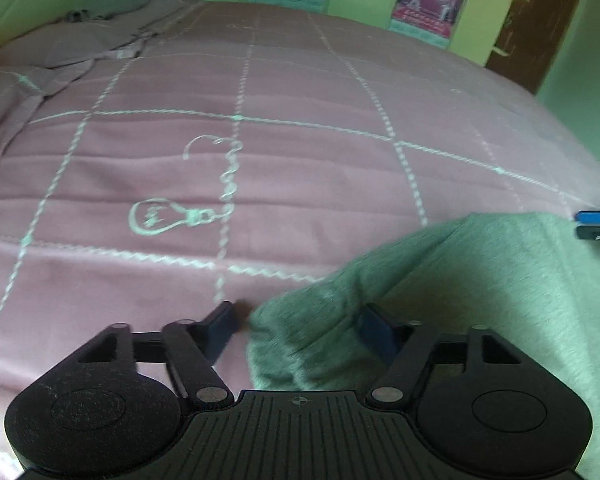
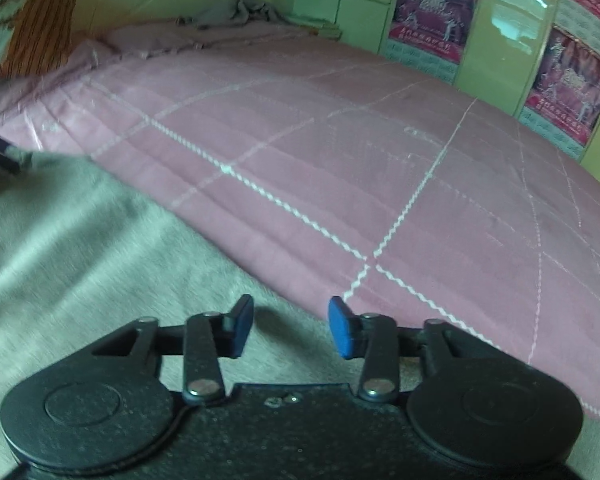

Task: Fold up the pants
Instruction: 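Lower both tools toward the leg ends of the grey sweatpants, then close the left tool on a leg cuff while the right tool grips the fabric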

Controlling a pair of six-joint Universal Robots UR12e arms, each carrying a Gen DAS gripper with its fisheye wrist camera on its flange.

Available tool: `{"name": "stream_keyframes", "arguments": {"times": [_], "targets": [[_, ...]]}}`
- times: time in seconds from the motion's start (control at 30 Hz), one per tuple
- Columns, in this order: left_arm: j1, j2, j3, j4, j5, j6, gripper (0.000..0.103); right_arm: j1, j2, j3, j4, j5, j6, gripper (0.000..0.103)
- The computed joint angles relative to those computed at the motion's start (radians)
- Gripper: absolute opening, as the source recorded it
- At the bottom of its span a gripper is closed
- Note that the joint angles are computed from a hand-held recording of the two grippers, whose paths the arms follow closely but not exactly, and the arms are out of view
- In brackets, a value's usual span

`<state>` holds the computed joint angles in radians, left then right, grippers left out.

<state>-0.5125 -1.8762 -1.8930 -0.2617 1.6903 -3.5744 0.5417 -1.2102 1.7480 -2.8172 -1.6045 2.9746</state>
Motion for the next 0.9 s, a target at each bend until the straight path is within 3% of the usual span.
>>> {"name": "stream_keyframes", "arguments": {"times": [0.1, 0.23, 0.43, 0.5, 0.6, 0.67, 0.7, 0.73, 0.77, 0.8, 0.83, 0.9], "targets": [[0.01, -0.003, 0.017, -0.057, -0.049, 0.07, 0.068, -0.009, 0.002, -0.002, 0.004, 0.039, -0.048, 0.036], [0.048, 0.016, -0.002, -0.058, -0.147, 0.081, 0.068, -0.018, 0.006, -0.029, 0.092, 0.073, -0.11, 0.039], [0.021, -0.011, 0.02, -0.059, -0.092, 0.111, 0.068, -0.035, 0.003, -0.055, 0.189, 0.123, -0.166, 0.039], [0.02, -0.01, 0.027, -0.074, -0.085, 0.136, 0.068, -0.032, 0.012, -0.064, 0.19, 0.101, -0.151, 0.051], [0.014, -0.01, 0.036, -0.094, -0.07, 0.134, 0.067, -0.024, 0.008, -0.052, 0.166, 0.067, -0.161, 0.053], [0.004, -0.015, 0.047, -0.109, -0.051, 0.148, 0.059, -0.029, 0.003, -0.052, 0.185, 0.074, -0.17, 0.052], [0.002, -0.016, 0.049, -0.105, -0.048, 0.141, 0.041, -0.031, 0.003, -0.054, 0.195, 0.078, -0.167, 0.052], [0.0, -0.017, 0.048, -0.089, -0.054, 0.136, 0.025, -0.031, 0.003, -0.057, 0.201, 0.078, -0.171, 0.05], [-0.01, -0.019, 0.051, -0.086, -0.028, 0.138, 0.024, -0.026, 0.005, -0.057, 0.197, 0.065, -0.182, 0.044], [-0.024, -0.023, 0.059, -0.093, 0.01, 0.15, 0.022, -0.022, 0.006, -0.055, 0.186, 0.054, -0.183, 0.024], [-0.034, -0.025, 0.063, -0.096, 0.038, 0.151, 0.02, -0.016, 0.007, -0.052, 0.176, 0.047, -0.177, 0.012], [-0.049, -0.016, 0.059, -0.079, 0.08, 0.141, 0.018, 0.015, 0.01, -0.047, 0.145, -0.04, -0.201, 0.004]]}}
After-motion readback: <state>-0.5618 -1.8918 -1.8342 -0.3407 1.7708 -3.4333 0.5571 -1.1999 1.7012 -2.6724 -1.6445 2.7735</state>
